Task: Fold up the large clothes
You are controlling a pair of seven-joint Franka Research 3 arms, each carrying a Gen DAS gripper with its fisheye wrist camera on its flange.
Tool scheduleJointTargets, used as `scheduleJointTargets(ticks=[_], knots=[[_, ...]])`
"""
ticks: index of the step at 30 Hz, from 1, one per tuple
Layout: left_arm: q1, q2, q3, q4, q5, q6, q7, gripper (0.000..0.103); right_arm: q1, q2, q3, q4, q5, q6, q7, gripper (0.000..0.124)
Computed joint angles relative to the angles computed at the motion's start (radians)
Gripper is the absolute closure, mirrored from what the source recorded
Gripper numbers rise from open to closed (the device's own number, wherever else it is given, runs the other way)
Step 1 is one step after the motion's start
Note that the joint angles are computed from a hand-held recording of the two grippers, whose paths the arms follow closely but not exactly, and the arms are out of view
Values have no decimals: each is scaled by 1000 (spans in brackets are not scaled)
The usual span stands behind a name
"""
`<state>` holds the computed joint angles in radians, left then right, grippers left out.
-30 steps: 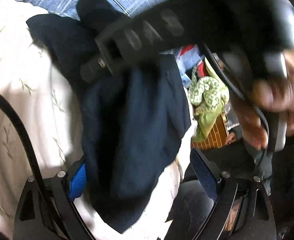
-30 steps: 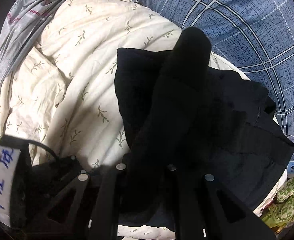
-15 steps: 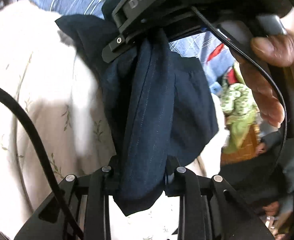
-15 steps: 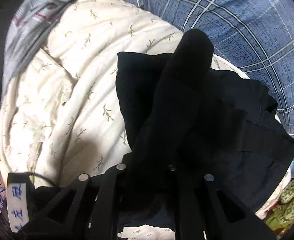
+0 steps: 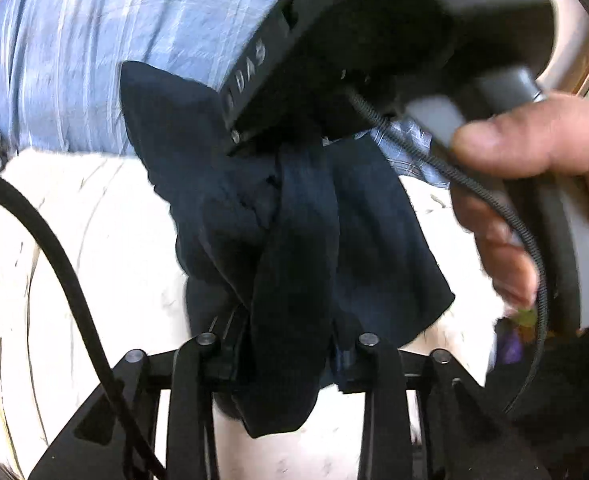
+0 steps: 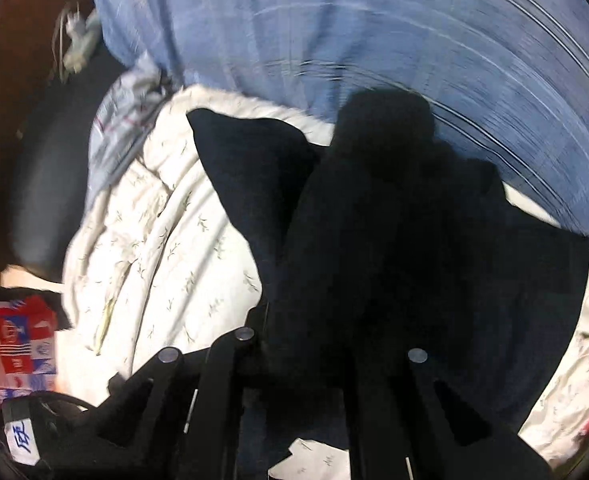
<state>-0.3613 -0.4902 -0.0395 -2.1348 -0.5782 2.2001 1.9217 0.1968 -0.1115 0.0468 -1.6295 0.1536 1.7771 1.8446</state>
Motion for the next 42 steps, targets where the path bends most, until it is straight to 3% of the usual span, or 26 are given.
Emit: scheduleJointTargets(ticks=[4, 6, 11, 14, 20, 23, 26, 30, 33, 37, 42], knots=[[-2, 34, -162, 34, 157, 107, -176, 62, -60, -128, -72, -159, 89, 41, -98, 116], [-15, 87, -223, 65, 238, 117, -266, 61, -89, -172, -96, -229, 110, 50, -158, 116], [-56, 202, -320, 110, 405, 179, -464, 61, -161, -258, -145, -367, 149, 69, -292, 116], [-87, 223, -314, 115, 441, 224, -526, 61, -181, -298, -159, -396, 192, 98, -361, 116], [-145, 151, -271, 30, 472, 348, -581, 57, -189, -372, -187, -418, 278, 142, -517, 116], [-163, 162, -257, 39, 472, 340, -600, 56, -195, -361, -191, -402, 298, 142, -544, 116], [-175, 167, -278, 44, 493, 327, -657, 57, -199, -348, -187, -398, 321, 141, -539, 116], [-182, 136, -246, 10, 483, 346, -649, 59, -205, -327, -171, -363, 304, 129, -515, 116], [-173, 143, -278, 36, 526, 353, -695, 59, -202, -333, -172, -346, 309, 140, -525, 116], [-180, 181, -299, 69, 573, 320, -712, 59, -218, -362, -187, -375, 293, 149, -550, 116], [-212, 321, -341, 131, 601, 157, -704, 55, -283, -359, -218, -490, 253, 113, -525, 116]])
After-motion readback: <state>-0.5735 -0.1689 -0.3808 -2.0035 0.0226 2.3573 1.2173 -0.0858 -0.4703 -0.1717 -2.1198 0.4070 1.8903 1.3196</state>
